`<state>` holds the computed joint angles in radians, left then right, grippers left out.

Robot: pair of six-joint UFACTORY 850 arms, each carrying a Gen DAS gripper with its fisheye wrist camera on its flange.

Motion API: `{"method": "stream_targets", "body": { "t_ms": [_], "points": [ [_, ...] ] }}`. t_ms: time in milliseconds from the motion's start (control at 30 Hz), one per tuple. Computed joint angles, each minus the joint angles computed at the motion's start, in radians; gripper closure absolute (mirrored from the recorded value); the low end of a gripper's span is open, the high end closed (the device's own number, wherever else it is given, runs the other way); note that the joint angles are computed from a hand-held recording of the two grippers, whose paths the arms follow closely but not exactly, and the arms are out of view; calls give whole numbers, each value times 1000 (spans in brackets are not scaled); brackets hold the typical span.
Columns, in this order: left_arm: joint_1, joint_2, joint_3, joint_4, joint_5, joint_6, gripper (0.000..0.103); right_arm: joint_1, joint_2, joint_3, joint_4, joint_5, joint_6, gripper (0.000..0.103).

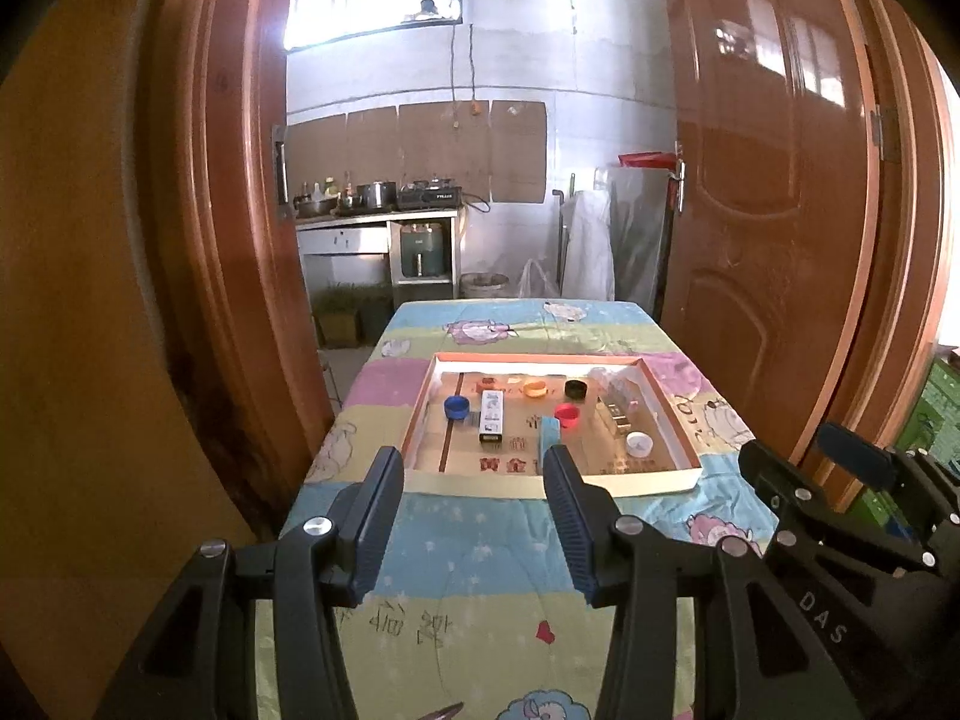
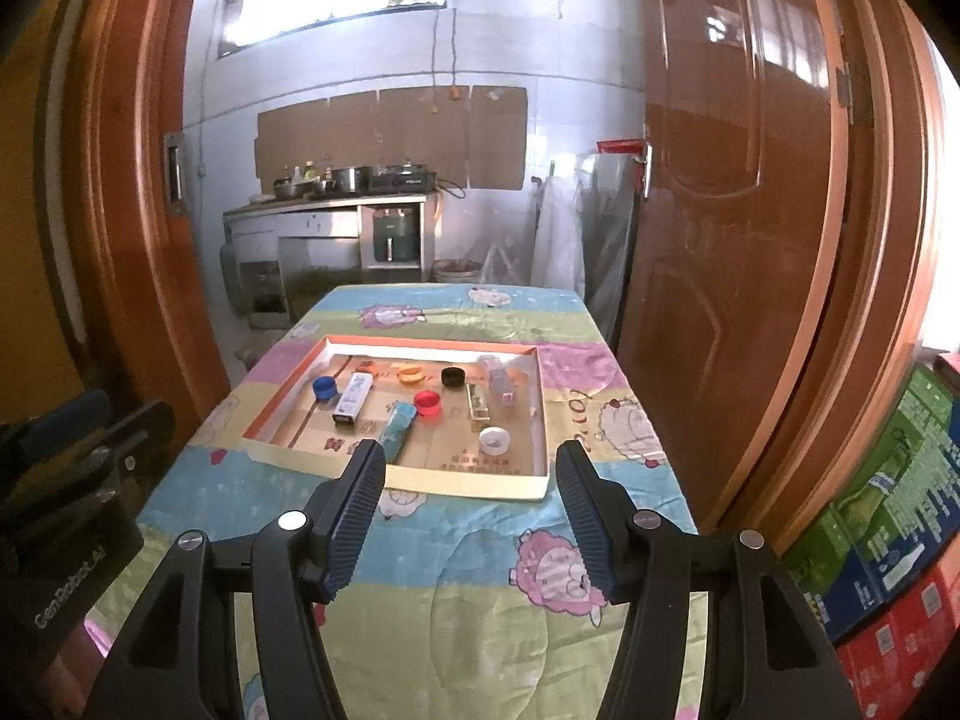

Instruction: Organize rigid objects

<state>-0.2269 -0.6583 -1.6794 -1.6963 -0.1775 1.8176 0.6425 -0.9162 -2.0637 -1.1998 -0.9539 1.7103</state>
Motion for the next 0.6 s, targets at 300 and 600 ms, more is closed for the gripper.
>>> {"method": "stream_targets", "body": {
  "t_ms": [300, 600],
  "points": [
    [3, 25, 39, -82, -12, 89, 55, 19, 11, 22, -12, -8, 6, 42],
    [5, 33, 53, -66, -28, 86, 55, 28, 16, 28, -17, -23, 14, 42]
  ]
}}
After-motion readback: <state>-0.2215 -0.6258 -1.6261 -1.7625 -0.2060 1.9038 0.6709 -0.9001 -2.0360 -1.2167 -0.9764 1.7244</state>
